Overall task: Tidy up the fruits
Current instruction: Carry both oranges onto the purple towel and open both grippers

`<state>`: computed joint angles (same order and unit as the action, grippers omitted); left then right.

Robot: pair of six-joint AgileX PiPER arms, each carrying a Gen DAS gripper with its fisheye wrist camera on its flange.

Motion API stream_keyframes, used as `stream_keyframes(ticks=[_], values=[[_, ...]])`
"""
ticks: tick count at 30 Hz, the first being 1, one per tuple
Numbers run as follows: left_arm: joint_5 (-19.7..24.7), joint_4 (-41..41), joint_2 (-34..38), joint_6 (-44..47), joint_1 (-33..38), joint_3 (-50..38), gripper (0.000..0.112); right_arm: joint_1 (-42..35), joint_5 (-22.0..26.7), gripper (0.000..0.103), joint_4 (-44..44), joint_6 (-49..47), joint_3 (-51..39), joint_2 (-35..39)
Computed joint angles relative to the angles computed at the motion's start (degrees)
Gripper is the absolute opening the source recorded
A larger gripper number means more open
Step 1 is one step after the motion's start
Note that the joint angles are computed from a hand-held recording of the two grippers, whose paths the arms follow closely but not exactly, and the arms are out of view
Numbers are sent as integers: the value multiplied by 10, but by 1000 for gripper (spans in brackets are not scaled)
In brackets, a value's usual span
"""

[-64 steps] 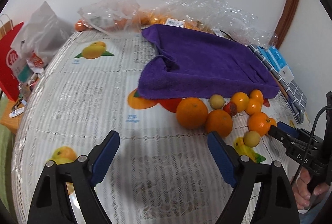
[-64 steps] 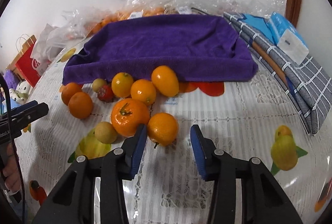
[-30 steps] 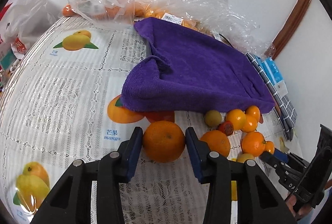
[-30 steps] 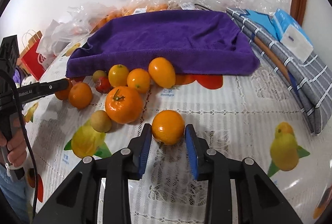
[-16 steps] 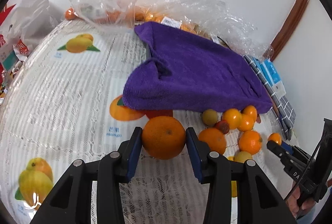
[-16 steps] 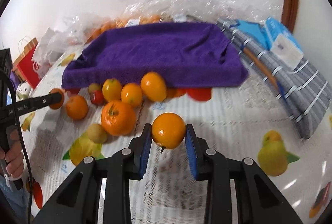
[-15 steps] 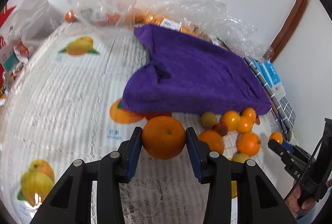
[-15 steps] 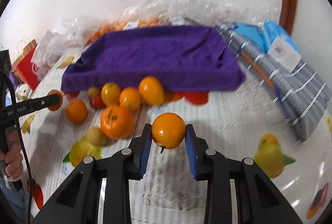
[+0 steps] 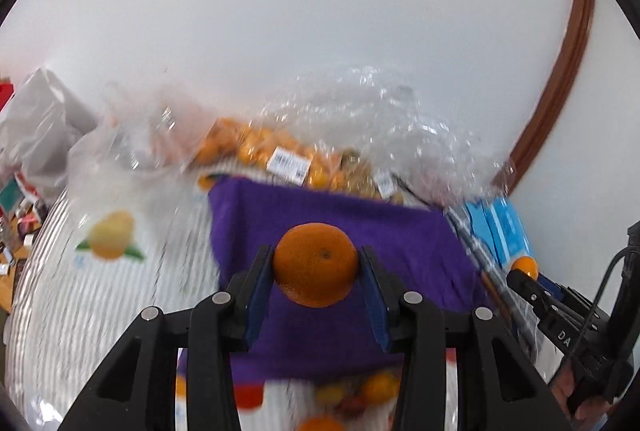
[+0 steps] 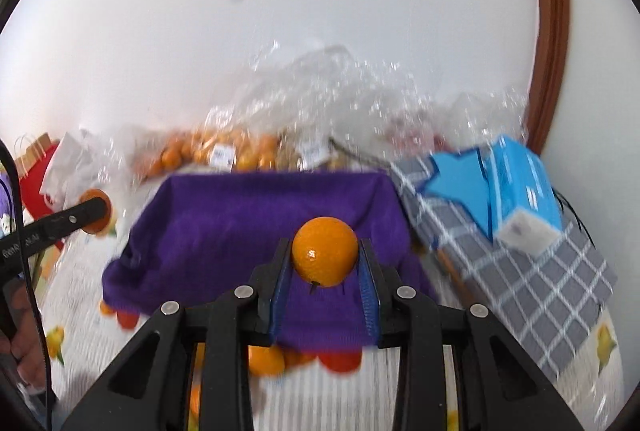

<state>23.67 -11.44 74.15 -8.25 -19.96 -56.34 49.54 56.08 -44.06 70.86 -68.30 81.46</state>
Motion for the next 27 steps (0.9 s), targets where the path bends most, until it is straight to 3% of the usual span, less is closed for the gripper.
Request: stream_keyframes(ticks=[4,8,12,15,17,27], values=[[-56,67,64,-73,-20,-16,41,-58,-62,32,0,-13,-24,46],[-72,-69,118,59,-3,-12,41,-92,-115,32,-12,7,4,71],[-89,-83,140,86,1,-5,41,-119,-155,32,-10,21,36,82],[-113,-50,155,65,-5,2,41,-128,-168,32,-12,25,47,94],[-115,-22,163,45,-10,3,41,-135,-179,32,-8,26,50,103],[-96,-54,177,77,-2,-6,41,-143,-213,32,17,7,62,127]])
